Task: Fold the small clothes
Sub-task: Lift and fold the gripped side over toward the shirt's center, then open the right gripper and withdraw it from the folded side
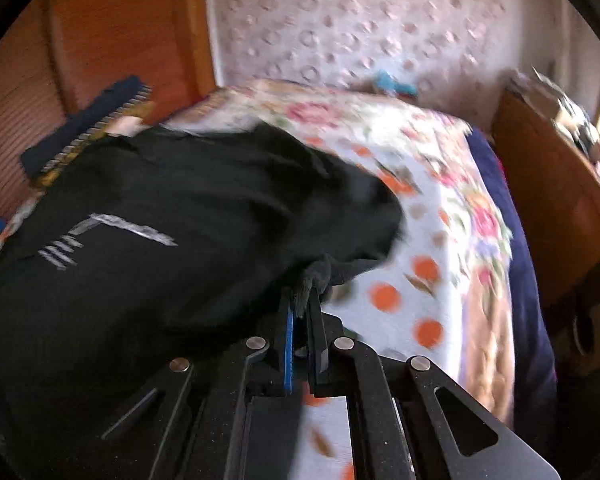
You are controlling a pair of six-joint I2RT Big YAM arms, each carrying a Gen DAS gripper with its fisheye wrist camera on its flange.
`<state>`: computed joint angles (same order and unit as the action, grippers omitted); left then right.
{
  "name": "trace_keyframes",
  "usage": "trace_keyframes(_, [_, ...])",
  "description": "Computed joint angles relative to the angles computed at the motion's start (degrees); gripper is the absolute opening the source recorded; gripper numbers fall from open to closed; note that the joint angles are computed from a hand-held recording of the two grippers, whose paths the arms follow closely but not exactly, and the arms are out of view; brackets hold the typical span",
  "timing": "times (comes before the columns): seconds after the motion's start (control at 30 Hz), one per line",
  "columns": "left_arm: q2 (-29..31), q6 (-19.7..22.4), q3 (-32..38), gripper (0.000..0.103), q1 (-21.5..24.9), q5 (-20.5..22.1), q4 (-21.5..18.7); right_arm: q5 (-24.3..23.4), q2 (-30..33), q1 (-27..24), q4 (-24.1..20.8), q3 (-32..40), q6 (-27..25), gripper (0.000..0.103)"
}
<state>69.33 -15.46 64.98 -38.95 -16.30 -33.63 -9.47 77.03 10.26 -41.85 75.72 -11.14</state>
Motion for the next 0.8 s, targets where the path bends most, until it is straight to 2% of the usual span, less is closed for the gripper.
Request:
trace_keyframes(0.13, [-0.1, 0.2, -0.2, 0.077, 0.2, 0.2, 0.3, -0.9, -0.1, 4.6, 0.9, 2.7, -0.6, 0.005])
trace_keyframes(0.33, [-0.7, -0.1, -0.7, 0.077, 0.6, 0.1, 0.3, -0.2, 4.4, 10.1, -0.5, 8.7, 0.2, 0.006])
trace_keyframes(0.37, [-0.8, -0.2, -0.7, 0.077, 0.7, 0.1, 0.3, 0.0, 5.0, 10.6, -1.1, 9.4, 0.5, 0.017])
trace_keyframes(0.4, [-1.0, -0.2, -0.9, 0.077, 0.8, 0.2, 0.4, 0.6, 5.4, 11.0, -1.6, 9.9, 0.3, 0.034])
trace_keyframes(0.47, [-1.3, -0.4, -1.1, 0.077, 1.0, 0.2, 0.6, 1.4, 5.2, 10.9, -0.6, 9.5, -0.2, 0.042])
trace_keyframes(0.6, [-1.2, -0.6, -1.3, 0.077, 1.3, 0.7, 0.9, 2.8, 3.0, 9.8, 0.3, 7.2, 0.1, 0.042])
trace_keyframes(0.8, [-1.2, -0.2, -1.3, 0.077, 1.3, 0.9, 1.2, 7.2, -1.8, 11.5, 0.0, 0.7, 2.7, 0.042])
